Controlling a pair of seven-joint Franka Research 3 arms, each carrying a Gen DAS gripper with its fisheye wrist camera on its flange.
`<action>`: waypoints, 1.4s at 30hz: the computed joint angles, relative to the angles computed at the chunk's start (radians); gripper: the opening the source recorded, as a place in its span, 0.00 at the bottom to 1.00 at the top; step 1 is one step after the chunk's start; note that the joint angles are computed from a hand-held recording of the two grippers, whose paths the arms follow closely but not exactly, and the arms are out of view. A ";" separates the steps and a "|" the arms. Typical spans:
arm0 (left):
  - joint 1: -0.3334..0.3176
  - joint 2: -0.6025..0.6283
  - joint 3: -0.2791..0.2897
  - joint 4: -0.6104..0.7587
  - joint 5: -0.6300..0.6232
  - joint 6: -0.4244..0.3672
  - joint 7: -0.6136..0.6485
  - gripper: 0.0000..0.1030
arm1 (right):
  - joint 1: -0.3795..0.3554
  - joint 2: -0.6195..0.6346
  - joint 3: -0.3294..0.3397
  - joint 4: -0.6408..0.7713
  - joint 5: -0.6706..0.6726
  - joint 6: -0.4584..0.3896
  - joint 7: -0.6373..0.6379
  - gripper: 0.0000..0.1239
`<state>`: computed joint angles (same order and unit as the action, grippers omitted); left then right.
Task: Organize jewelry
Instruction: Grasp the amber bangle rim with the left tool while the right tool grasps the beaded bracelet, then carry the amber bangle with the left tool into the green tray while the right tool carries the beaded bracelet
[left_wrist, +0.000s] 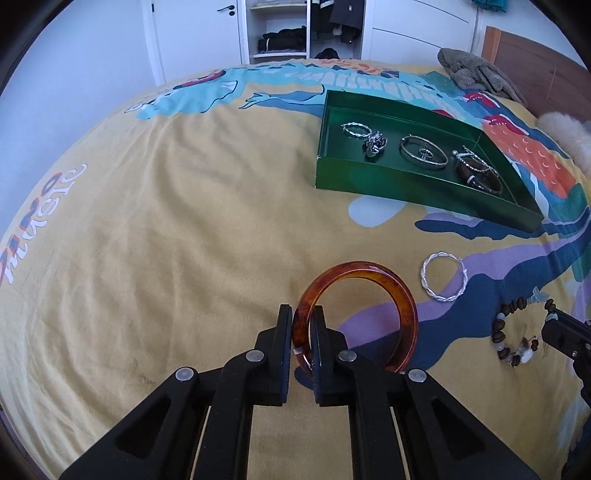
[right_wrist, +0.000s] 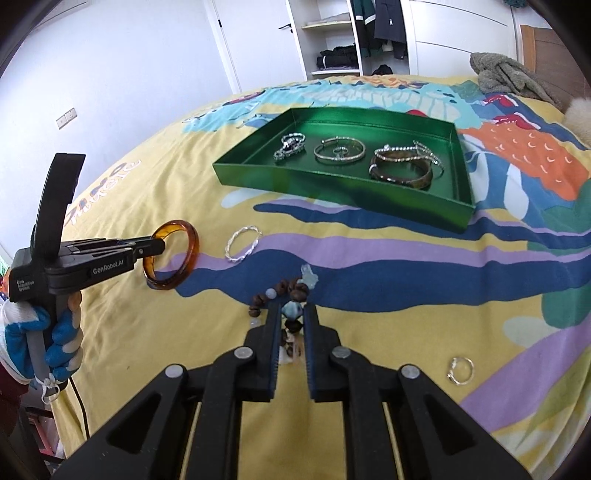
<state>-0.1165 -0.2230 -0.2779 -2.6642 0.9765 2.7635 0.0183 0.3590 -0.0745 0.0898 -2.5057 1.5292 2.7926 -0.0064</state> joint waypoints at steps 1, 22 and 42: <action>-0.006 -0.012 -0.003 -0.004 -0.008 -0.006 0.003 0.09 | 0.000 -0.019 0.000 -0.012 0.003 0.000 -0.002 0.08; -0.132 -0.398 -0.110 -0.099 -0.246 -0.177 0.116 0.09 | 0.056 -0.525 -0.060 -0.295 -0.125 0.023 0.161 0.08; -0.173 -0.619 -0.134 -0.102 -0.322 -0.275 0.192 0.09 | 0.198 -0.797 -0.156 -0.386 -0.449 0.143 0.444 0.08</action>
<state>-0.2896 -0.8418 -0.4120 -2.7659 0.6546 2.4887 0.2104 0.5566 -0.8716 -0.0666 -2.8920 1.0800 2.9356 0.4374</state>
